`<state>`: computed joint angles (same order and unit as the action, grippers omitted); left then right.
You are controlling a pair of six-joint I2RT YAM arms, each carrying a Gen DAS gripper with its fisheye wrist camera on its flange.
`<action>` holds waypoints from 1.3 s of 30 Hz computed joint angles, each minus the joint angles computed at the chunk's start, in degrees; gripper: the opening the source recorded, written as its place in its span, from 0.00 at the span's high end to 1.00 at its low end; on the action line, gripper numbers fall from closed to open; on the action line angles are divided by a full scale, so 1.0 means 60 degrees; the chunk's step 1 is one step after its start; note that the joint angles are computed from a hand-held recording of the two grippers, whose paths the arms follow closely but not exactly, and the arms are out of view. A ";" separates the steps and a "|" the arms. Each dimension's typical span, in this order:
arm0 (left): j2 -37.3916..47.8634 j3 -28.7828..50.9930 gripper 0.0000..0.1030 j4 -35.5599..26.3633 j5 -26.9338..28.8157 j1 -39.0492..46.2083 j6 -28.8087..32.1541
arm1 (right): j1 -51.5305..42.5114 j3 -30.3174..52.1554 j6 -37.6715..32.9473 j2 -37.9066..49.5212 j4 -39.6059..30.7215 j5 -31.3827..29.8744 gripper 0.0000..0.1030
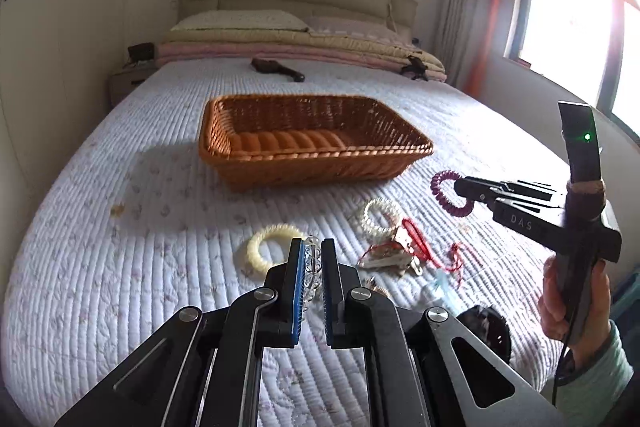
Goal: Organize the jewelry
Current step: 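Grasp the clear bead bracelet with the left tool while the right tool grasps the purple coil hair tie, then carry both items into the wicker basket and open both tools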
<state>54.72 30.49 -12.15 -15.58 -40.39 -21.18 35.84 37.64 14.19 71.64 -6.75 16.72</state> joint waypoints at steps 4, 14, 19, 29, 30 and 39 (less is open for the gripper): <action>0.0350 0.1489 0.92 -0.0161 0.0535 0.0597 0.0852 | 0.0189 0.1220 -0.0437 0.0303 -0.0584 0.0394 0.87; 0.5071 0.5134 0.92 0.1290 0.3978 0.3173 0.0768 | -0.1058 0.5772 -0.1054 0.4525 -0.1680 -0.0429 0.87; 0.7608 0.6739 0.92 0.1154 0.4024 0.3303 0.0664 | -0.1523 0.7417 -0.0754 0.6448 -0.2302 -0.1228 0.87; 0.9532 0.8163 0.91 -0.0485 0.3655 0.3639 0.0805 | -0.1505 0.8208 -0.0727 0.7572 -0.2687 -0.1316 0.87; 0.9503 0.8149 0.90 -0.0489 0.3505 0.3614 0.0849 | -0.1597 0.8221 -0.0769 0.7605 -0.2636 -0.1432 0.87; 0.6981 0.5998 0.52 0.0814 0.2692 0.3151 0.1398 | -0.1534 0.5483 -0.0604 0.5148 -0.0486 -0.1718 0.53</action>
